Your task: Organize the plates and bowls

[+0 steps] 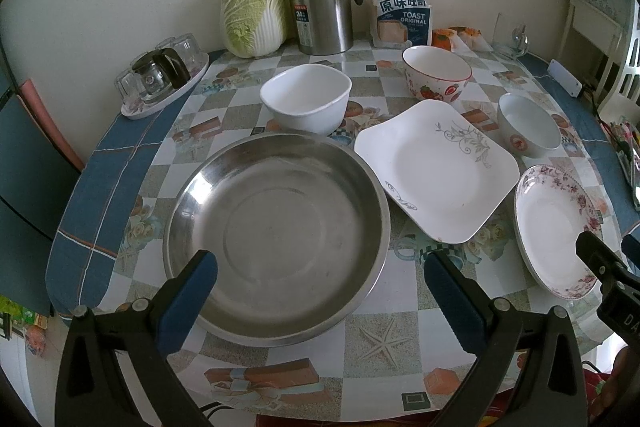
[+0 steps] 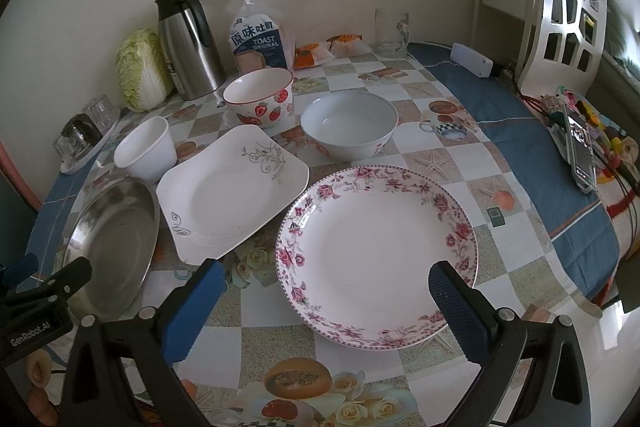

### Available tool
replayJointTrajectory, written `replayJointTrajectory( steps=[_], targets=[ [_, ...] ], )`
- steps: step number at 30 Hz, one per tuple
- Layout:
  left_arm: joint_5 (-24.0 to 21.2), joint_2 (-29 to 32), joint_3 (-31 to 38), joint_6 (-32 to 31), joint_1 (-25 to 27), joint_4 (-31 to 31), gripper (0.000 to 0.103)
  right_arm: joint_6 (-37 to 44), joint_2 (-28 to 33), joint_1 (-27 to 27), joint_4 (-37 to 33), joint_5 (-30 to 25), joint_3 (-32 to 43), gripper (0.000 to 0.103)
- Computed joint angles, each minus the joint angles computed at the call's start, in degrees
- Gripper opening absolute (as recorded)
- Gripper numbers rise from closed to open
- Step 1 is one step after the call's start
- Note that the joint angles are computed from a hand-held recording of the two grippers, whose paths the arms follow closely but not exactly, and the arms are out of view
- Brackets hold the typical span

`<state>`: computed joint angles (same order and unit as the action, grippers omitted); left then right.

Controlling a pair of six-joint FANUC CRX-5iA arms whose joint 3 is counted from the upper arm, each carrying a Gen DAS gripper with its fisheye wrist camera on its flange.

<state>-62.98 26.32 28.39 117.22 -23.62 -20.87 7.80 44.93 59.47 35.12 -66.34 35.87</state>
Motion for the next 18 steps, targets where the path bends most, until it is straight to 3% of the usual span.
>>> replayJointTrajectory(
  steps=[18],
  targets=[
    [0.21, -0.01, -0.35, -0.06, 0.14, 0.31, 0.103, 0.33, 0.49, 0.01, -0.11, -0.23, 0.64, 0.103]
  ],
)
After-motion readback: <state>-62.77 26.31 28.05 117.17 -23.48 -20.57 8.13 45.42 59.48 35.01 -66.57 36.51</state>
